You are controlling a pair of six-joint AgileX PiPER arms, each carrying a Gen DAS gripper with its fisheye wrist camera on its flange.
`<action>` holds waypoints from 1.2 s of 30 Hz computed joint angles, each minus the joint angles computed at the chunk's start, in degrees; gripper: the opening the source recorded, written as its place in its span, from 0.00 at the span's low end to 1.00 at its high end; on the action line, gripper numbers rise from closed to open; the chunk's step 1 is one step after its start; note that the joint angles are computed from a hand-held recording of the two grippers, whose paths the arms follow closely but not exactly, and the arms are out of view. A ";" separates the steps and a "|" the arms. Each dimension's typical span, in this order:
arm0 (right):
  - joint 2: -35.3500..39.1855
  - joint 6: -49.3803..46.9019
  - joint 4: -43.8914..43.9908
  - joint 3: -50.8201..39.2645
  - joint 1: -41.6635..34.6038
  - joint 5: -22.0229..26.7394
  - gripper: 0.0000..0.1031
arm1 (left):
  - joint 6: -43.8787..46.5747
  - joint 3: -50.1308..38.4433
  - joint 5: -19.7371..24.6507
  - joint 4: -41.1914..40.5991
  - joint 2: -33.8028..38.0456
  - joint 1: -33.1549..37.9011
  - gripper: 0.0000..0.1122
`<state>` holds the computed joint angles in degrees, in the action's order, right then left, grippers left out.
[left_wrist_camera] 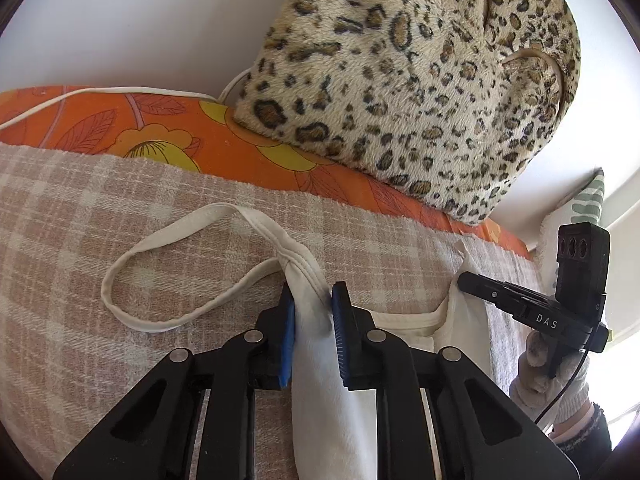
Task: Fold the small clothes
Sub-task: 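Move the right tool to the camisole straps and close on them, then lift the straps and fold them over toward the hem with the right tool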
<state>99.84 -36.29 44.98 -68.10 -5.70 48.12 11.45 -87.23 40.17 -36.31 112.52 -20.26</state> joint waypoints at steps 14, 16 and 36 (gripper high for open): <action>-7.51 -0.19 -0.63 -0.36 -1.21 2.56 0.07 | 4.08 3.78 -0.92 -4.76 -7.52 -0.09 0.04; -9.23 0.11 -0.75 -0.38 -1.58 3.61 0.07 | 4.02 4.38 -0.52 -4.70 -9.02 -0.24 0.04; -32.87 9.08 -7.75 4.98 -0.01 12.04 0.06 | -2.94 15.68 -0.20 1.72 -29.23 -5.03 0.03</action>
<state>66.98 -27.21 37.22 -63.12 -5.71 60.16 8.51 -71.54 39.97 -34.59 83.28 -25.29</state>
